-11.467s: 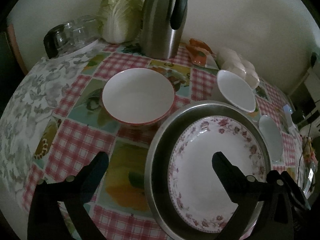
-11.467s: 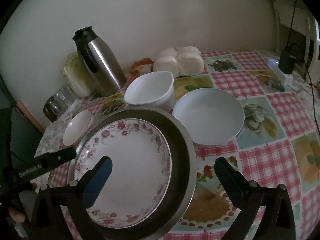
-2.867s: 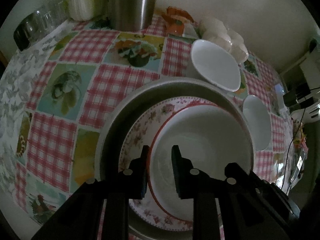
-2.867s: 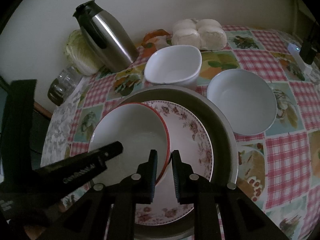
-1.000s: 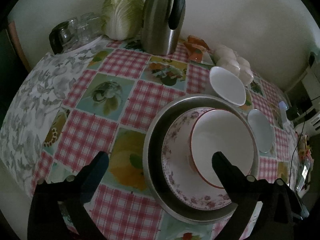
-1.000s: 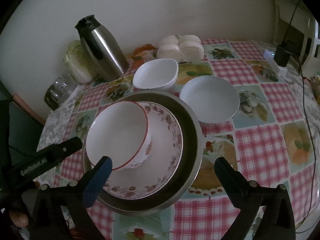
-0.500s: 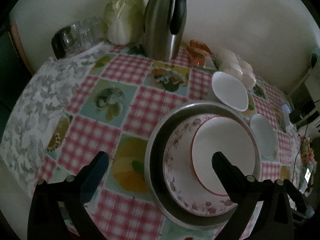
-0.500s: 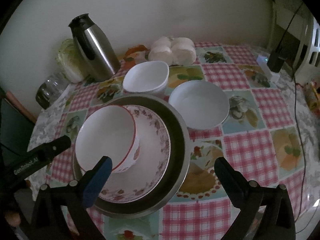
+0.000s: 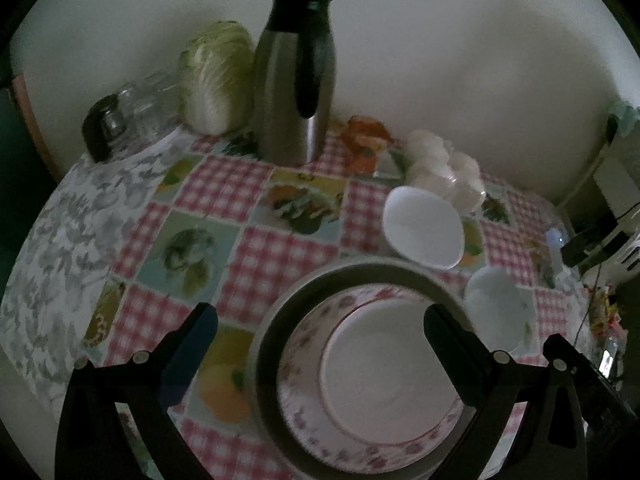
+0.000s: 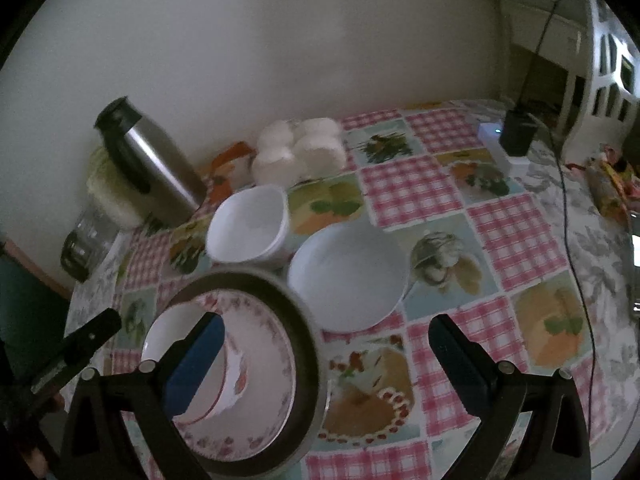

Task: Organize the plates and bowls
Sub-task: 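Move the open right tool toward the plain white bowl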

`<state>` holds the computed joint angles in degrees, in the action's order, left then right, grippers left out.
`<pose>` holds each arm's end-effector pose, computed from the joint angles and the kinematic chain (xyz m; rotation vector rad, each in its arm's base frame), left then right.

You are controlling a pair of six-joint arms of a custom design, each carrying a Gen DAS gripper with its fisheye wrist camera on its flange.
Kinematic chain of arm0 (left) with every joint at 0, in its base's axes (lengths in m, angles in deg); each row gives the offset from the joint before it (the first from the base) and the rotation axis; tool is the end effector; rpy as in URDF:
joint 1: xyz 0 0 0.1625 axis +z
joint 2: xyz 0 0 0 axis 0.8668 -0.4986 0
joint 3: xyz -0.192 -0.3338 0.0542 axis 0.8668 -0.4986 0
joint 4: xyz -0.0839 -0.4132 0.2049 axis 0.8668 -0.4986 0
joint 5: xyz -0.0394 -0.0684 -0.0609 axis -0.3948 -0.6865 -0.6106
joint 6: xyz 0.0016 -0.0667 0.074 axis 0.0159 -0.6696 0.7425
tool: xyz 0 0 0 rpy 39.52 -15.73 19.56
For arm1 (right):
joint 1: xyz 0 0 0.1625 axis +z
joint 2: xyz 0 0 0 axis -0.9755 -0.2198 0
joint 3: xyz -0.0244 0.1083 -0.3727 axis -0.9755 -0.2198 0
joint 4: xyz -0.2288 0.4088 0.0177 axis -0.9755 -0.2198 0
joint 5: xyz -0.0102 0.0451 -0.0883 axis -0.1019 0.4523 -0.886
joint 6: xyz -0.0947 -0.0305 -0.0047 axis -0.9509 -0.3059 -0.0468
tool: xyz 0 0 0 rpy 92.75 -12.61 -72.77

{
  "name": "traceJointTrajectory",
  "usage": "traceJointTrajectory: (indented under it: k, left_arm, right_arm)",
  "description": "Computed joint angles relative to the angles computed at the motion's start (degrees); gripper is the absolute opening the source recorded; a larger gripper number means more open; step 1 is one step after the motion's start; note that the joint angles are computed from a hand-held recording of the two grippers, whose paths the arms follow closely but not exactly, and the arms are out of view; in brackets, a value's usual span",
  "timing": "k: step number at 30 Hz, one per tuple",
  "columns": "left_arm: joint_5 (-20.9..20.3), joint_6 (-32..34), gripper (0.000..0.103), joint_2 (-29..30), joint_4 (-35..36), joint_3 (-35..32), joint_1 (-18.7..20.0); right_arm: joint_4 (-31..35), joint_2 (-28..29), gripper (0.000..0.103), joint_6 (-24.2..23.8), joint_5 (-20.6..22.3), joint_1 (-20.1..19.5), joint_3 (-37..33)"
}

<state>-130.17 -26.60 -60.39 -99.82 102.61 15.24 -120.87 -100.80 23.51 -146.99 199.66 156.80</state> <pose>-0.0010 -0.7237 0.3595 0.6881 2.4890 -0.4126 0.4193 -0.5780 -0.0621 -0.6288 -2.1367 1.0423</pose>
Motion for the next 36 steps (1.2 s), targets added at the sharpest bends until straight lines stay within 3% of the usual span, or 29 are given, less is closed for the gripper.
traceJointTrajectory:
  k: [6, 13, 25, 29, 36]
  left_arm:
    - [-2.15, 0.84, 0.103, 1.32, -0.32, -0.98, -0.99]
    - [-1.94, 0.63, 0.103, 2.98, -0.26, -1.71, -1.64]
    - [-3.39, 0.3, 0.103, 7.65, 1.45, -6.01, -1.05]
    - [-1.54, -1.12, 0.103, 9.74, 4.65, -8.31, -1.05]
    - [0.77, -1.24, 0.102, 13.39, 7.08, -12.73, -0.73]
  right_arm:
    - [-0.3, -2.64, 0.103, 2.19, 0.17, -1.03, 2.41]
    - [0.05, -4.39, 0.103, 0.65, 1.69, -2.33, 3.56]
    - [-8.06, -2.67, 0.103, -7.22, 3.29, -4.19, 2.22]
    - [-4.74, -1.47, 0.103, -7.77, 2.42, -4.86, 0.02]
    - [-7.54, 0.14, 0.103, -13.47, 6.75, -7.05, -2.05]
